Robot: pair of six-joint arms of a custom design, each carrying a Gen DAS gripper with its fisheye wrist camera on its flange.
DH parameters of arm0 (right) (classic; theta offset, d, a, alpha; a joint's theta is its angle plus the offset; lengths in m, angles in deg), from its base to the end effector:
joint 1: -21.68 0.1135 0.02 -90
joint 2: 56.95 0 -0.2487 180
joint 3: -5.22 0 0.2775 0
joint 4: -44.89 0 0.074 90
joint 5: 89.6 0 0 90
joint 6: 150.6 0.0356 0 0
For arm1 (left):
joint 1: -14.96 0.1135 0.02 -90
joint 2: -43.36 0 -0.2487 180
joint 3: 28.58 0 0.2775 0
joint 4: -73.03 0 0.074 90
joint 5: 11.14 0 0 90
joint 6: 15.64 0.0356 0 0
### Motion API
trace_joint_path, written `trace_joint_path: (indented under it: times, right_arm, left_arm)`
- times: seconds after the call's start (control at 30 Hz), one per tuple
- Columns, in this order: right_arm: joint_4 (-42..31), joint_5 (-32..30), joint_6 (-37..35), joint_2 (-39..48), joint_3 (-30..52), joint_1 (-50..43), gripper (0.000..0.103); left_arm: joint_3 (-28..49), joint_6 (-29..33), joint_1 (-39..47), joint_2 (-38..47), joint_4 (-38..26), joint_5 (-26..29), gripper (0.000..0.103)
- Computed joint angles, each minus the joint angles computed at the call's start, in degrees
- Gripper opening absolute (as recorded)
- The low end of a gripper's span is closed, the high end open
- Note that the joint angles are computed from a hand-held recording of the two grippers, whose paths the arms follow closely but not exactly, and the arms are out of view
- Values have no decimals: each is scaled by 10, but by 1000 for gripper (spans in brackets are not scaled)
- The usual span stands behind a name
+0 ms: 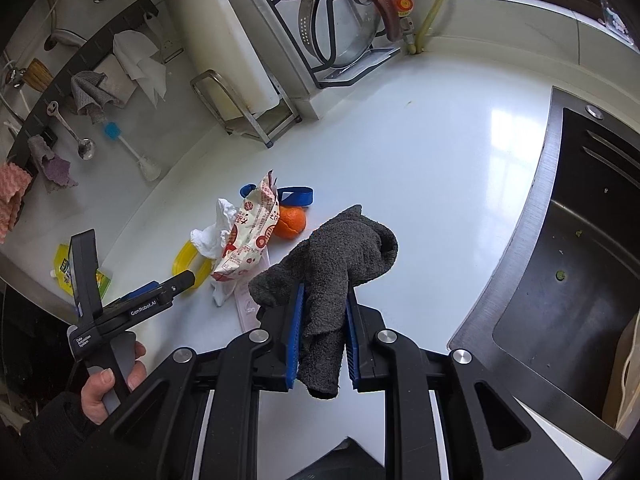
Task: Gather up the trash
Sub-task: 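Grasp the grey cloth with the right tool while the left tool approaches the yellow lid, then grasp the yellow lid with the left tool while the right tool carries the cloth to the bin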
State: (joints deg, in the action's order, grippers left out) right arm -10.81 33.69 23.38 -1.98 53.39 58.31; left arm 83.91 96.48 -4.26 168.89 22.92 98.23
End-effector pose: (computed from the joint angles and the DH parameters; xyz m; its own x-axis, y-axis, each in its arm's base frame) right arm 0.1727 0.1041 0.1923 -0.3684 0.7620 -0.5326 0.6769 0.6125 0.4081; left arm 0.4526 -0.1703 0.1573 -0.6103 0.5890 -0.5298 0.7360 0.6690 -0.1041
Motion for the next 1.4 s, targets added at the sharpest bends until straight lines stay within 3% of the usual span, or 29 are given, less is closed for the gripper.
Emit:
trace_joint_path:
  times: [0.53, 0.57, 0.67, 0.8, 1.0, 1.4]
  right_arm:
    - [-7, 5, 15, 6, 7, 1, 18]
    - [-7, 5, 14, 7, 9, 1, 18]
    - [-10, 7, 14, 11, 14, 3, 18]
    - [-11, 6, 13, 16, 19, 5, 18]
    - [-26, 7, 17, 27, 37, 20, 18]
    - [-62, 8, 10, 37, 77, 75, 18]
  left_arm:
    - [105, 32, -27, 85, -18, -12, 95]
    - [106, 33, -28, 86, -15, -14, 93]
    - [85, 46, -32, 73, 4, -24, 70]
    - [74, 43, -25, 62, -7, -10, 69]
    - [7, 19, -2, 1, 12, -5, 69]
    - [-218, 7, 27, -242, 27, 2, 69]
